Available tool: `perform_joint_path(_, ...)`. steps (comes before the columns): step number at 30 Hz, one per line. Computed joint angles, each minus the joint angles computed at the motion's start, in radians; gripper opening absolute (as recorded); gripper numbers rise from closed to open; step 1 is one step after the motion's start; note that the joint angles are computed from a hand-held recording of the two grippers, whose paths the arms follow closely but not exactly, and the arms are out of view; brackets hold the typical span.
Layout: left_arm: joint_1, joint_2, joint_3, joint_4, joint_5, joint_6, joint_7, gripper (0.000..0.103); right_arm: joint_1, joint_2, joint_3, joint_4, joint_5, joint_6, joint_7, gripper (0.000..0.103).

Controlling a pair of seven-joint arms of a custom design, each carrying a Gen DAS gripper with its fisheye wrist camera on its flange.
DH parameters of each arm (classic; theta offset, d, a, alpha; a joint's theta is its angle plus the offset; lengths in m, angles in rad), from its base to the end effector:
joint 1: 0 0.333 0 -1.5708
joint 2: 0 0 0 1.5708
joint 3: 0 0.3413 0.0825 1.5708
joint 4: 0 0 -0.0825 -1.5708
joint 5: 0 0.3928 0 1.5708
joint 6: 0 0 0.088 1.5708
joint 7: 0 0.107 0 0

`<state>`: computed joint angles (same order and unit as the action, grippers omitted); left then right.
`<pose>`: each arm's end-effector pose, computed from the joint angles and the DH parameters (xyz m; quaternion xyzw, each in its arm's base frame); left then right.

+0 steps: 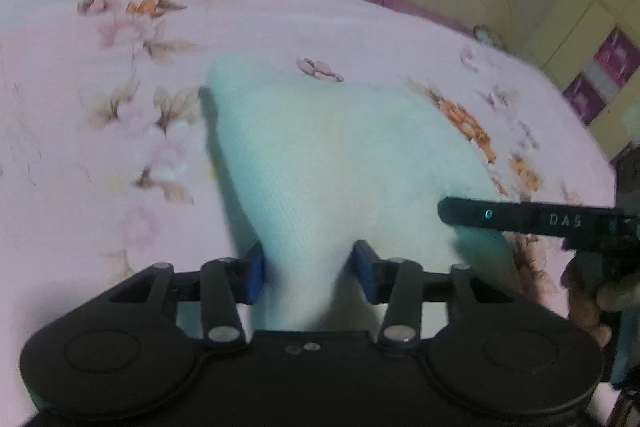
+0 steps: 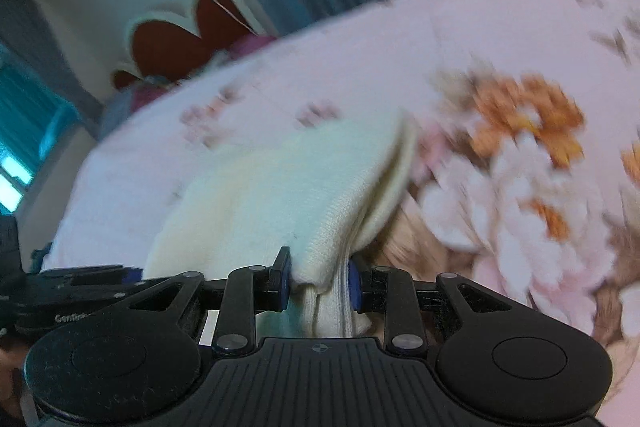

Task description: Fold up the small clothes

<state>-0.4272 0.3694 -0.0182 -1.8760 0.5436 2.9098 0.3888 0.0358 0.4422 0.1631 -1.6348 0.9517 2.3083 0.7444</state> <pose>0.6081 -0.3238 0.4040 -0.7418 0.5751 -0.3187 0.1318 0.7040 0.1414 0.4159 -0.7607 0.4995 0.0951 0.4036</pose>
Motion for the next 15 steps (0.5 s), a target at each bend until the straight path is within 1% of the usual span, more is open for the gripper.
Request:
perform_joint_path(1,-0.007,-0.004,0.015,-0.016,0.012,0.031,-0.027,0.048,-0.004,-0.003,0.002,-0.009,0.013,0.003,-0.003,0.027)
perform_joint_path(3,0.003,-0.011,0.008,-0.032,0.005,0.048,-0.012,0.051,-0.008,-0.007,0.000,-0.017,0.019,0.006,-0.006,0.027)
perform_joint_path(4,0.010,-0.019,0.000,-0.036,-0.005,0.037,0.007,0.054,-0.008,-0.011,-0.003,-0.020,0.014,0.004,-0.009,0.027)
perform_joint_path(5,0.002,-0.030,0.009,-0.038,0.003,0.017,0.005,0.062,-0.010,-0.011,-0.005,-0.015,0.008,-0.009,-0.006,0.027)
perform_joint_path(6,-0.023,-0.047,0.038,-0.040,0.043,-0.013,-0.028,0.064,-0.015,-0.017,-0.007,-0.012,0.009,-0.017,-0.005,0.028)
perform_joint_path(7,-0.049,-0.067,0.069,-0.047,0.111,-0.028,-0.082,0.062,-0.017,-0.030,-0.009,-0.019,0.017,-0.007,-0.015,0.028)
perform_joint_path(8,-0.064,-0.082,0.092,-0.053,0.178,-0.029,-0.137,0.058,-0.019,-0.048,-0.008,-0.033,0.033,0.024,-0.043,0.028)
perform_joint_path(9,-0.073,-0.094,0.110,-0.055,0.240,-0.023,-0.189,0.049,-0.015,-0.066,-0.005,-0.046,0.053,0.069,-0.083,0.028)
perform_joint_path(10,-0.068,-0.095,0.114,-0.049,0.278,-0.004,-0.215,0.044,-0.011,-0.071,-0.004,-0.043,0.063,0.093,-0.116,0.028)
perform_joint_path(11,-0.053,-0.087,0.104,-0.034,0.292,0.009,-0.210,0.037,-0.008,-0.070,0.000,-0.032,0.071,0.101,-0.146,0.028)
perform_joint_path(12,-0.032,-0.071,0.083,-0.010,0.287,0.005,-0.176,0.034,-0.001,-0.062,0.003,-0.015,0.071,0.108,-0.169,0.028)
perform_joint_path(14,0.022,-0.022,0.011,0.059,0.226,-0.039,-0.043,0.030,0.021,-0.034,0.004,0.025,0.033,0.110,-0.183,0.027)
perform_joint_path(15,0.044,0.006,-0.023,0.093,0.181,-0.071,0.032,0.032,0.035,-0.019,0.004,0.040,0.005,0.124,-0.194,0.027)
